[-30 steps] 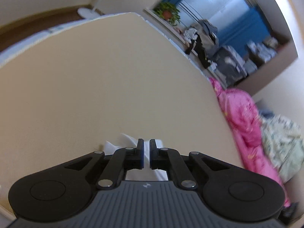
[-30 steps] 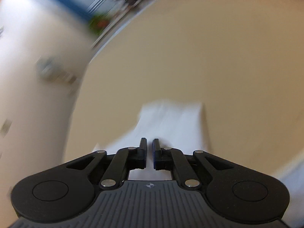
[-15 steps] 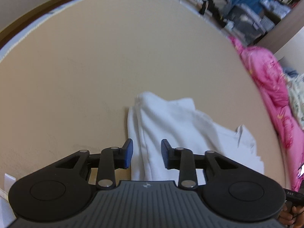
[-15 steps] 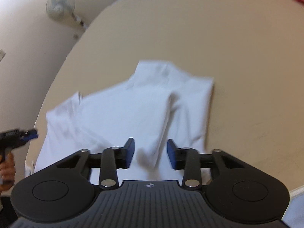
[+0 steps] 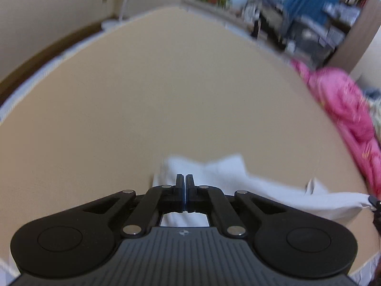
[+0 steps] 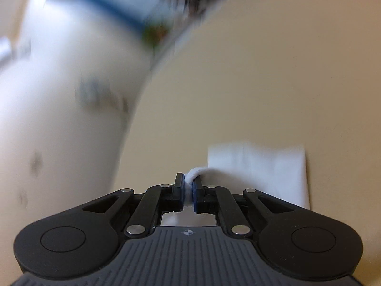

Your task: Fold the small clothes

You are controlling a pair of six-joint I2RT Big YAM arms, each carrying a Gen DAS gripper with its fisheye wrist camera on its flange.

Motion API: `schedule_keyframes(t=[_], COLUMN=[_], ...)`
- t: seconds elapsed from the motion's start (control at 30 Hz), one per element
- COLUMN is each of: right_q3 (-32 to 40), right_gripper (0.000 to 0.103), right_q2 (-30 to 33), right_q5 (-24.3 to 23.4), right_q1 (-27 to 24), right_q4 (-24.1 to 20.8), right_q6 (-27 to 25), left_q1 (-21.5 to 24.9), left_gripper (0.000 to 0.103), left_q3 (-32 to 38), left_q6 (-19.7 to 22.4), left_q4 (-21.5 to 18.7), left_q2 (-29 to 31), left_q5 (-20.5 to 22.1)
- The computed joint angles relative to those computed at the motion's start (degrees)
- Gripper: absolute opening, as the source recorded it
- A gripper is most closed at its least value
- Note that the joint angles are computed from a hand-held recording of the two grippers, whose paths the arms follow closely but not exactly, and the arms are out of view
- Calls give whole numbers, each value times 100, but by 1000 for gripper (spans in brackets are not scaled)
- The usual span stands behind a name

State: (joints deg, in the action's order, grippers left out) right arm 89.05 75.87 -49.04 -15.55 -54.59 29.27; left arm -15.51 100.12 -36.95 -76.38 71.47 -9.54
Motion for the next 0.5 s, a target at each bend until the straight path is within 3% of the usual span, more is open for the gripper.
schedule_keyframes(t=[0.03, 0.07, 0.1, 0.17, 0.23, 0.27, 0.3, 0.4, 0.5], right_q3=[-64, -36, 40, 229, 330, 326, 292, 202, 374], right_gripper=[11, 11, 11, 13, 30, 46, 52, 52, 53], right_q2=[4, 66, 150, 263, 258, 214, 154, 97, 310], right_q5=[268, 447, 597, 917, 1195, 1313, 1431, 1514, 1546], right_q1=[12, 35, 78, 222, 352, 379, 376, 200, 188], right_q4=[332, 376, 290, -18, -150, -95, 31, 377, -16], right_q6=[346, 467, 419, -167, -830, -1011, -1086, -757, -896], left_q1=[17, 51, 82, 103, 119, 156, 198, 335, 322], left_gripper=[0, 1, 2, 7, 14, 21, 25, 30, 34], left_q3=[-3, -10, -15, -11, -24, -43, -61, -79, 8], left_q6=[-39, -97, -138, -124, -42, -43, -78, -151, -75], left_q4=[16, -21, -89, -235, -242, -231, -216, -195, -259], left_q2=[11, 38, 78, 151, 161, 142, 135, 187, 348], left_q5=[47, 199, 369, 517, 499, 519, 552, 732, 721])
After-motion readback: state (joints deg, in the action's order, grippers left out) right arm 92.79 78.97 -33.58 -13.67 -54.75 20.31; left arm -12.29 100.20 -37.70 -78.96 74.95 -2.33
